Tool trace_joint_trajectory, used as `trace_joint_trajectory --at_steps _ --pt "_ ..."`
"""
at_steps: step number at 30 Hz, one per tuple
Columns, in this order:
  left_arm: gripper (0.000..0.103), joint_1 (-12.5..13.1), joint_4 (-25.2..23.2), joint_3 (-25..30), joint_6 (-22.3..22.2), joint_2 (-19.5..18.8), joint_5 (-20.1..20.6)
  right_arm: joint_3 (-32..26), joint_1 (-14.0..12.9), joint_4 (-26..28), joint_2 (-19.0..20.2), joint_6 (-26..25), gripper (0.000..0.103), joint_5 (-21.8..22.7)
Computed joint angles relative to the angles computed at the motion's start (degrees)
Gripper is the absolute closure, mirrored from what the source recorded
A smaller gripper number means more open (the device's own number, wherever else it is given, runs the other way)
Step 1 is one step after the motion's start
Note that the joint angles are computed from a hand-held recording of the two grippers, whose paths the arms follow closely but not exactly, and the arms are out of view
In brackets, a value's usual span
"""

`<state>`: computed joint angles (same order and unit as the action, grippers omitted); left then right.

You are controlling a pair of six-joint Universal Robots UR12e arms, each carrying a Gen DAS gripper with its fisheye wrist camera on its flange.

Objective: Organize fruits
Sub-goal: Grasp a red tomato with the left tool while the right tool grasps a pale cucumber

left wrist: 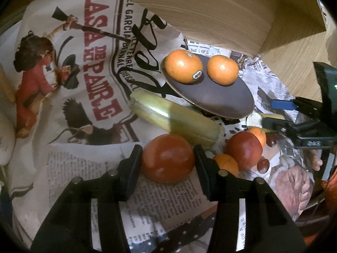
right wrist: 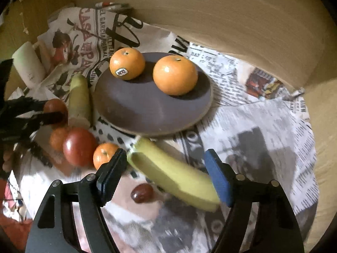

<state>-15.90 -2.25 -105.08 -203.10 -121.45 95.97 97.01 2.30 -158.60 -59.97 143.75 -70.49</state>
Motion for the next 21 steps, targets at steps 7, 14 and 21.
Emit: trace_joint_trajectory --at_steps 7,14,21 --pt "0.054 -0.1 0.6 -1.2 -0.5 0.7 1.5 -2.1 -0.1 3.7 1.4 2.2 0.033 0.0" --pt "0.054 -0.5 0.3 -0.9 0.5 0.5 3.3 -1.9 -2.0 4.3 0.8 5.6 0.035 -1.3" --pt "0.054 -0.5 -0.1 -0.5 0.1 0.4 3.4 -0.8 -2.4 3.2 -0.3 -0.6 0.022 -4.1"
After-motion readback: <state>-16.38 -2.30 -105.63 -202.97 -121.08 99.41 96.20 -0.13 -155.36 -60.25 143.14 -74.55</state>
